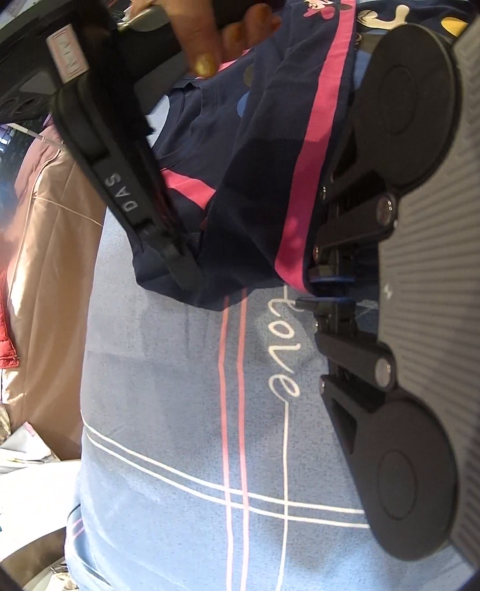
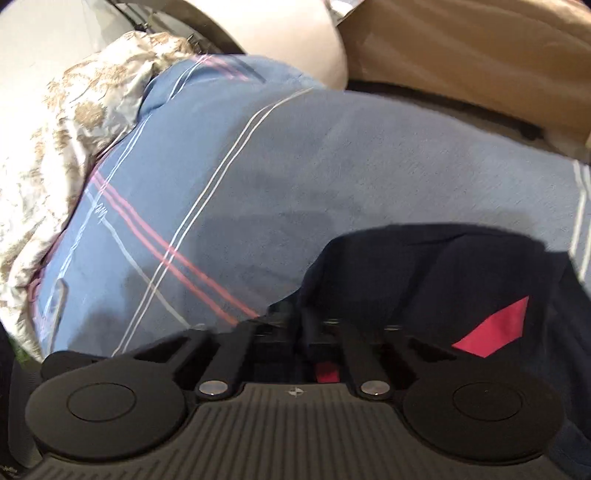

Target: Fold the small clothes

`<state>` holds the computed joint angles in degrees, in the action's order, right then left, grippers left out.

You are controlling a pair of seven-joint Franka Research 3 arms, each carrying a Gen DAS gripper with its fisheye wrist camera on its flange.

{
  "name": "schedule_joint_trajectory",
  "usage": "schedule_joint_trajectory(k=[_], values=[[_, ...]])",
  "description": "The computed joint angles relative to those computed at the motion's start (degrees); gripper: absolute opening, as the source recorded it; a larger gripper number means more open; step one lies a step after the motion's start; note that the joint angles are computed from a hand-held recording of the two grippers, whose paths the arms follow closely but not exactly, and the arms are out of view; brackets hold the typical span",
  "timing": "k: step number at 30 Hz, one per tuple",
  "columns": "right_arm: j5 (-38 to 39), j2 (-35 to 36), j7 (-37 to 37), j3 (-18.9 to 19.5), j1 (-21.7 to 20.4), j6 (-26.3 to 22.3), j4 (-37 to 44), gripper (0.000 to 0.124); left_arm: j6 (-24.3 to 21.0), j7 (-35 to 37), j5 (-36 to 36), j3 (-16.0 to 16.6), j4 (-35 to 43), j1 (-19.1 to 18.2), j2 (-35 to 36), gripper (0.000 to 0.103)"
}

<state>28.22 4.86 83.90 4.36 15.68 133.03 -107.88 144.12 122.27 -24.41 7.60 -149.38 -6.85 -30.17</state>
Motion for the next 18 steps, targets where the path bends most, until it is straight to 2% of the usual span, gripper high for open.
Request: schedule_joint_trajectory(k=[1, 3, 8, 10, 13, 14, 16, 17, 18], values=[[-0.4, -0.3, 0.6, -0.2, -0.1, 0.8, 0.4, 0.003, -0.2, -0.1, -0.3, 0.2, -0.1, 0.1, -0.2, 0.007], [4.1, 0.3, -0.9, -0.5, -1.2, 0.1, 2.9, 0.002, -0.2, -0.5, -1.1, 0.6, -0.2, 0.1, -0.2, 0.007], [4.4, 2.7, -2.1, -0.6, -1.9, -0.9, 8.8, 0.002, -0.2, -1.1, -1.3, 0.4, -0.5, 0.5, -0.3, 0.007], [2.5, 4.2, -0.4, -1.0, -2.2, -1.5, 11.0, 0.002, -0.2, -1.2, -1.3, 0.3, -0.4, 0.5, 0.0, 0.007], [-4.6, 7.2, 0.5, -1.3, -1.7, -4.3, 13.9, 0.005, -0.4, -1.3, -1.0, 0.2, -0.2, 0.7, 0.5, 0.009], [-4.7, 7.3, 0.5, -1.3, -1.9, -4.8, 13.6, 0.012, -0.4, -1.3, -0.7, 0.0, -0.2, 0.9, 0.4, 0.009], [2.5, 4.6, -1.8, -0.5, -3.4, -2.9, 9.7, 0.045, -0.6, -1.1, 0.1, -0.2, -0.1, 1.0, 0.2, 0.01], [7.4, 2.8, -4.7, -0.1, -4.3, -2.0, 7.4, 0.054, -0.6, -0.7, 0.3, -0.2, -0.3, 1.0, 0.1, 0.01], [10.1, 1.4, -7.2, -0.2, -4.8, -2.8, 5.9, 0.059, -0.5, -0.5, 0.3, -0.1, -0.4, 1.0, 0.0, 0.01]])
